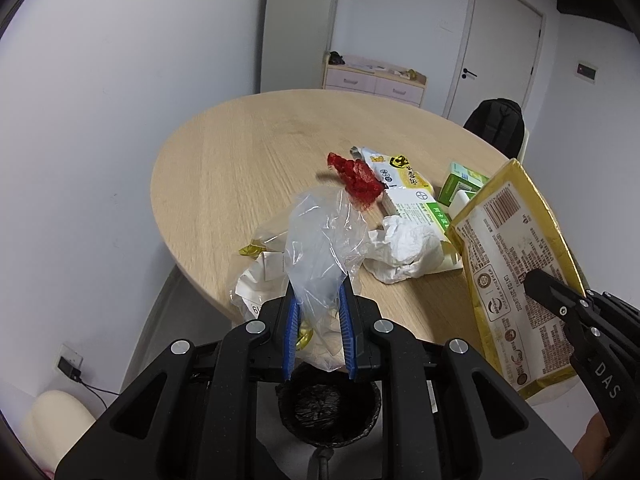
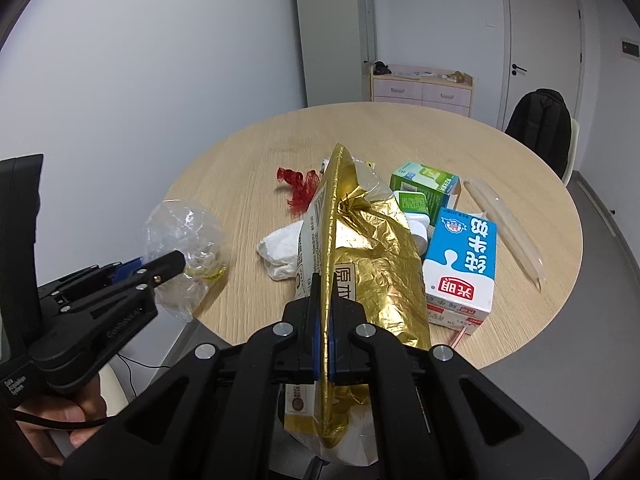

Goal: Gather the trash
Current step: 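Carry the plastic bag and gold bag down over the black trash bin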

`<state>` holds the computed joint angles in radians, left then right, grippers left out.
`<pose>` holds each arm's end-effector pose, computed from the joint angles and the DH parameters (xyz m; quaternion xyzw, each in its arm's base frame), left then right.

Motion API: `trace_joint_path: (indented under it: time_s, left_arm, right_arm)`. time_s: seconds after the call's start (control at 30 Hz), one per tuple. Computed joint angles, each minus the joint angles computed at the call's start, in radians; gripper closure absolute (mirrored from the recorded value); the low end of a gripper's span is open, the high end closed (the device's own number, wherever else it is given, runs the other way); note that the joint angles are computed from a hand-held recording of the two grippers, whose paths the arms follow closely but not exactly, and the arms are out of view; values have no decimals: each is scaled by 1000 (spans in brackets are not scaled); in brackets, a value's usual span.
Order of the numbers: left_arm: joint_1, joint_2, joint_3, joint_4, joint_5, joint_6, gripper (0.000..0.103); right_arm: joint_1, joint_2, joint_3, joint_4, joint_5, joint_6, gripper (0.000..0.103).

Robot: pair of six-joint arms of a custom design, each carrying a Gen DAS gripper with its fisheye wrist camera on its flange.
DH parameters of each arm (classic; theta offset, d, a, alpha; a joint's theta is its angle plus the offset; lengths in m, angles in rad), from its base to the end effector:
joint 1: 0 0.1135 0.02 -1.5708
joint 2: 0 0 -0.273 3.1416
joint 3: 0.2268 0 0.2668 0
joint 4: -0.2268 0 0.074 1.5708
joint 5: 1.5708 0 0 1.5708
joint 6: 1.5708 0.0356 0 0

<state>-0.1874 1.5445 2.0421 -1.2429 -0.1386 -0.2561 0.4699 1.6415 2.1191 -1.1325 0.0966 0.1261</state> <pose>0.2887 -0.0497 0.4891 -0.0591 0.9123 -0.0261 0.4043 0.2952 0.1461 0.4919 -0.1322 0.8864 0.0883 0.4348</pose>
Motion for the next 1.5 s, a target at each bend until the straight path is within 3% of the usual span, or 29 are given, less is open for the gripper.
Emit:
trace_joint_path:
  time_s: [0.47, 1.1, 1.5]
  left_arm:
    - [-76, -179, -214, 25, -45, -60, 86]
    - [-232, -356, -412, 26, -127, -143, 86]
    - [-248, -424, -604, 65, -96, -181, 86]
  right_arm:
    - [44, -220, -281, 58, 40, 30, 102]
    - [135, -422, -513, 42, 148, 115, 102]
    - [172, -488, -694, 91, 183, 154, 102]
